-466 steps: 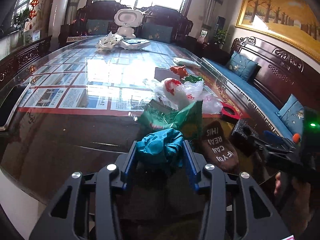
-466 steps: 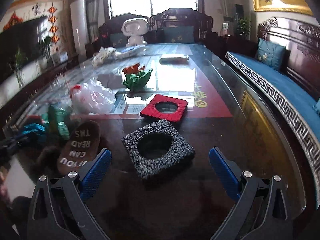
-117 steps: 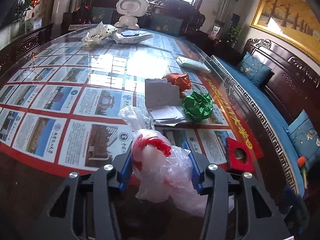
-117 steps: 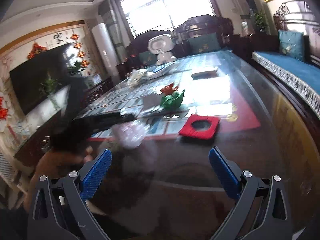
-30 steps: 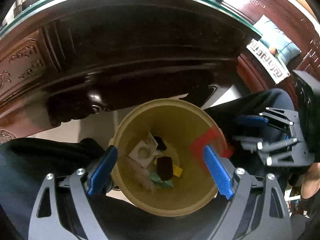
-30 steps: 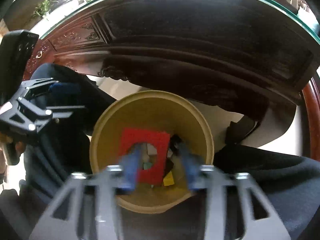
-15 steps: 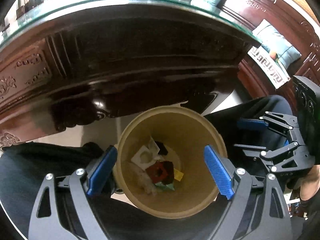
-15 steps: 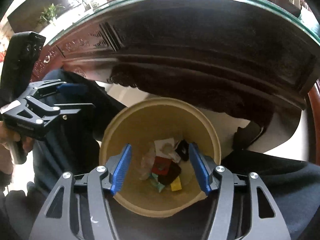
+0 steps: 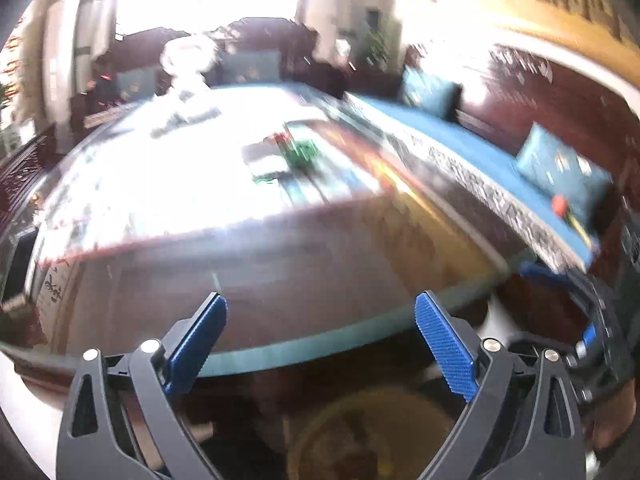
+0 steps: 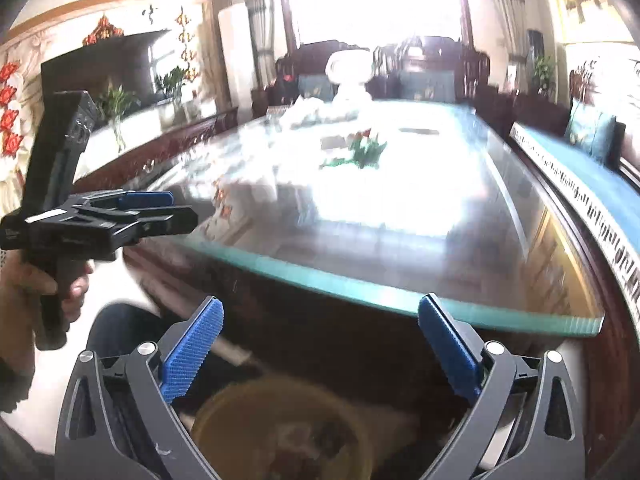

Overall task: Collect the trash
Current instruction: 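Grasp the white paper with the left gripper while the right grasps the green crumpled paper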

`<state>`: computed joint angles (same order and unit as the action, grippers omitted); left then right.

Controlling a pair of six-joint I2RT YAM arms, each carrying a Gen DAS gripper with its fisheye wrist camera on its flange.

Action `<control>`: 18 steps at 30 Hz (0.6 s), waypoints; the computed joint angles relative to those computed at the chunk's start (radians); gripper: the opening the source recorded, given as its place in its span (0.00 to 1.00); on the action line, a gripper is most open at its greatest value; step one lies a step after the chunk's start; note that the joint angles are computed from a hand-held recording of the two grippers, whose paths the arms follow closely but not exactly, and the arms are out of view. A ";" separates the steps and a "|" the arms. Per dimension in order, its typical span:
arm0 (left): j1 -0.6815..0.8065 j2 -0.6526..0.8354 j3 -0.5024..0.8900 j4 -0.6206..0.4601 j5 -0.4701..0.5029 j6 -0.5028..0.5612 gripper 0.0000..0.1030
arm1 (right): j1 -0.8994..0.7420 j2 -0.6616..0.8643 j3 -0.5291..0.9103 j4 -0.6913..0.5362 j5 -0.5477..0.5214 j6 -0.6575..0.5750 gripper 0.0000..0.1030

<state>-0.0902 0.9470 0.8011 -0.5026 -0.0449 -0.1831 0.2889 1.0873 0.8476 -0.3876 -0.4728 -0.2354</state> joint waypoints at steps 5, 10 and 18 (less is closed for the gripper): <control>0.129 0.311 0.224 0.136 0.078 -0.032 0.96 | 0.015 0.189 0.182 0.093 -0.030 0.026 0.92; 0.187 0.640 0.511 0.125 0.076 -0.021 0.96 | 0.046 0.378 0.368 0.103 -0.016 0.017 0.92; 0.296 1.122 1.063 -0.097 0.253 -0.010 0.93 | 0.080 0.687 0.730 0.025 0.020 0.026 0.92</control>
